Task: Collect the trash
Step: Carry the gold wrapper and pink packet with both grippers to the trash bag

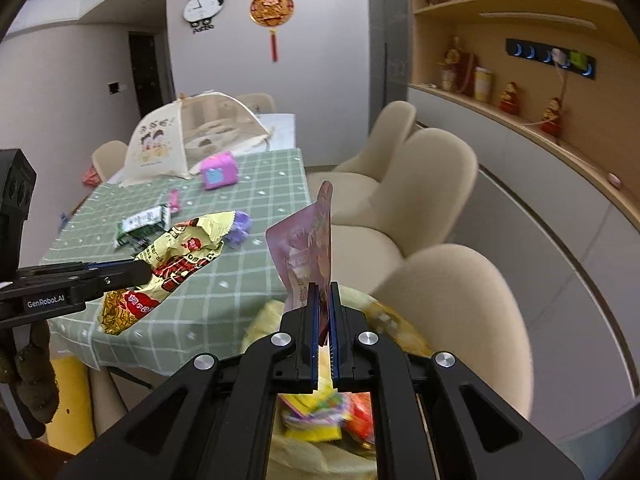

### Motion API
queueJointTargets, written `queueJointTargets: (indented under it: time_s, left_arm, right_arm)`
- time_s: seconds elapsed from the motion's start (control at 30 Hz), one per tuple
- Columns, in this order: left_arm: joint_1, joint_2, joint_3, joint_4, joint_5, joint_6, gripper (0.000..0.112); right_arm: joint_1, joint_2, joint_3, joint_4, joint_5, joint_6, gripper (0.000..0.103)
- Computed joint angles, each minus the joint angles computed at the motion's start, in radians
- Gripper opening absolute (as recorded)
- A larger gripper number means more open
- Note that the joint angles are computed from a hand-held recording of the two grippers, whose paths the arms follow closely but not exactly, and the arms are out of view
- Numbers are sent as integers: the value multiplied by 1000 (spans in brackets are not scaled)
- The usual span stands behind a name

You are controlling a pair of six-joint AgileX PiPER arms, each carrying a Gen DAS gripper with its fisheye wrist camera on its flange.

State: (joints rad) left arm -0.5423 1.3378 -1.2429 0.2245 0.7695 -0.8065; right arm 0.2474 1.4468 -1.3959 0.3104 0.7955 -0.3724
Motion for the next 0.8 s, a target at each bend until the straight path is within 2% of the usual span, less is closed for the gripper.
queueJointTargets:
  time_s: [0.27,0.5,0.8]
  left_arm:
    - [-72,122,-96,-33,-18,1,22]
    - [-77,254,-188,-149,-42,90,22]
    - [-63,379,-262,-224,-74,183,22]
  right_arm:
    - [-151,-37,74,75,-4,-98,6]
    - [-269,-48,122,123,-3,-154,6]
    - [-336,-63,166,143,5,-178,6]
